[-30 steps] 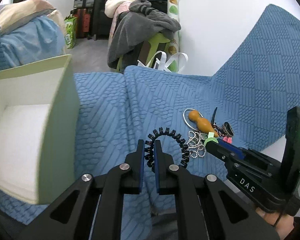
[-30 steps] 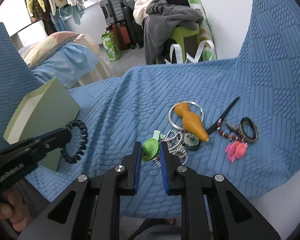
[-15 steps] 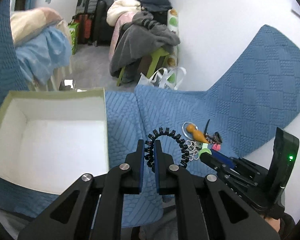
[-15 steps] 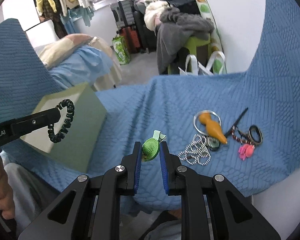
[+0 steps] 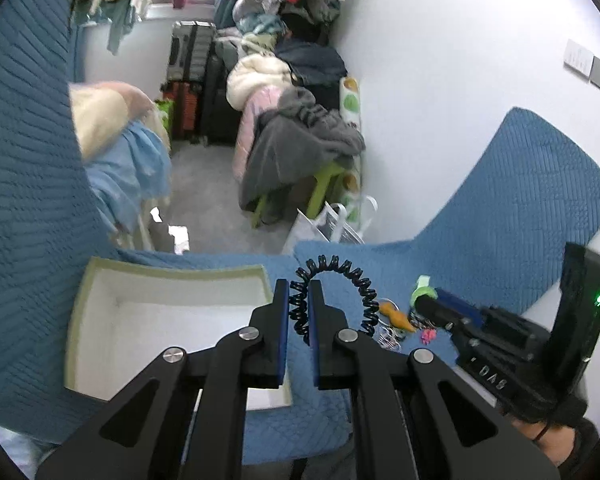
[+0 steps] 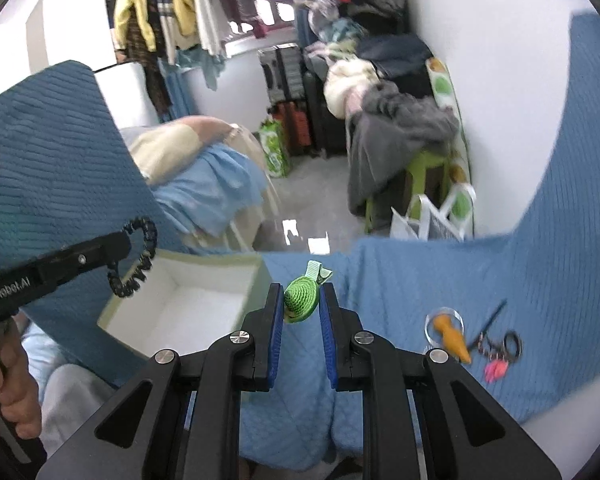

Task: Organize jewelry
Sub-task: 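Carry the bracelet and green charm with both tools over the green box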

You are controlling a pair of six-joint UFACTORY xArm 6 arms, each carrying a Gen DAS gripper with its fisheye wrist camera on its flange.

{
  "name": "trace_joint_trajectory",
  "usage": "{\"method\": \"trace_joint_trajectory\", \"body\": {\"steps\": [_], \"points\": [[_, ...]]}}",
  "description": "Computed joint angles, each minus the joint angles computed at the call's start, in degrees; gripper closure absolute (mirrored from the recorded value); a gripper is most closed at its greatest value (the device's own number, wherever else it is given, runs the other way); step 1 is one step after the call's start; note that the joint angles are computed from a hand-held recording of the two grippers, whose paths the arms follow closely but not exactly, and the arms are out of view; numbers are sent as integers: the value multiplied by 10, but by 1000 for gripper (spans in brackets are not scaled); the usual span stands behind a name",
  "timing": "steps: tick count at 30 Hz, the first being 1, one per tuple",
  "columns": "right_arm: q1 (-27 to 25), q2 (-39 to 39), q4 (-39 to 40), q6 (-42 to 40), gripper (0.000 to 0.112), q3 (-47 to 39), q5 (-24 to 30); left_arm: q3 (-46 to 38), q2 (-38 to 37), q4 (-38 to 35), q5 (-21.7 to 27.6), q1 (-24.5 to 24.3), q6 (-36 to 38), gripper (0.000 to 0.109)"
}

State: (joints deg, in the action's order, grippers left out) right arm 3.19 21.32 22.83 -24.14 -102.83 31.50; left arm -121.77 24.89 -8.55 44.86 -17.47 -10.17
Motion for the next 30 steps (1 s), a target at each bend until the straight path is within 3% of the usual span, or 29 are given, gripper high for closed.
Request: {"method": "trace_joint_trajectory", "body": {"steps": [16,30], "points": [[63,82,-13,-5,97,-153,52,101,-79,-21,-66,62,8,100],[88,164,-69,30,96,-208,155,134,-45,-5,-7,91,-2,100]]}}
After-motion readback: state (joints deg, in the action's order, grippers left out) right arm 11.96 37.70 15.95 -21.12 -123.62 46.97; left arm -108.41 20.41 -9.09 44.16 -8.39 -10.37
